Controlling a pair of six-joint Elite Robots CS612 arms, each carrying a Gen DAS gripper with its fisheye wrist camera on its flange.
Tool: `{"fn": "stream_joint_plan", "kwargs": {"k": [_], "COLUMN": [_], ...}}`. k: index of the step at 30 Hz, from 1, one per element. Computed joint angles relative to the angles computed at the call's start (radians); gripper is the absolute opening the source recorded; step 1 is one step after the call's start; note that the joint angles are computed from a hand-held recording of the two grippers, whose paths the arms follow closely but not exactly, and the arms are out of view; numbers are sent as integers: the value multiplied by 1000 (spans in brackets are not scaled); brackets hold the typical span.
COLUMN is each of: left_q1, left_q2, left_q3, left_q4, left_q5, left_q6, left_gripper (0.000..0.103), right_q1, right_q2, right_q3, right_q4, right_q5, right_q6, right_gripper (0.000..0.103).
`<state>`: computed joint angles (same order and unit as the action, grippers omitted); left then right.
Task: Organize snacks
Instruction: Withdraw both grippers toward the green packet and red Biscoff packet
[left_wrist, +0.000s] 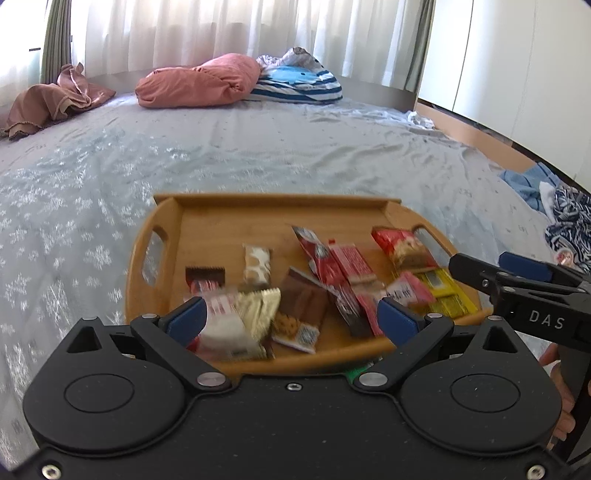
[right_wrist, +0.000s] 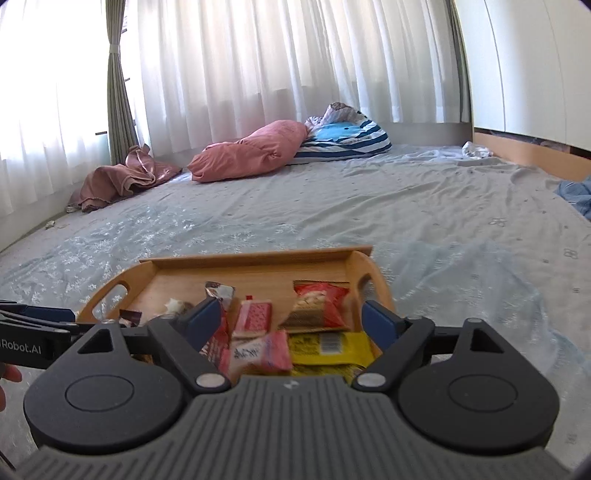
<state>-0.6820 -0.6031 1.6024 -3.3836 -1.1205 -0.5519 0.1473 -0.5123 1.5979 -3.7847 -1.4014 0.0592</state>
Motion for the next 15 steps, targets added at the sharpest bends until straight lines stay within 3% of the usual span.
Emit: {"fn": "stream_joint_plan", "kwargs": {"k": [6,15], "left_q1": [-18,-30], "left_q2": [3,3], "left_q3": [5,-1], "left_q4": [17,36], "left_q5": [22,5], "left_q6": [4,-4], "left_gripper": [99,99], "right_q1": [-3,-17], "right_q2": [1,3], "right_q3": [40,85], "right_q4": [-55,-97], "right_q5": [-40,-58], "right_q6": [-46,-38], "right_gripper": [97,100]}}
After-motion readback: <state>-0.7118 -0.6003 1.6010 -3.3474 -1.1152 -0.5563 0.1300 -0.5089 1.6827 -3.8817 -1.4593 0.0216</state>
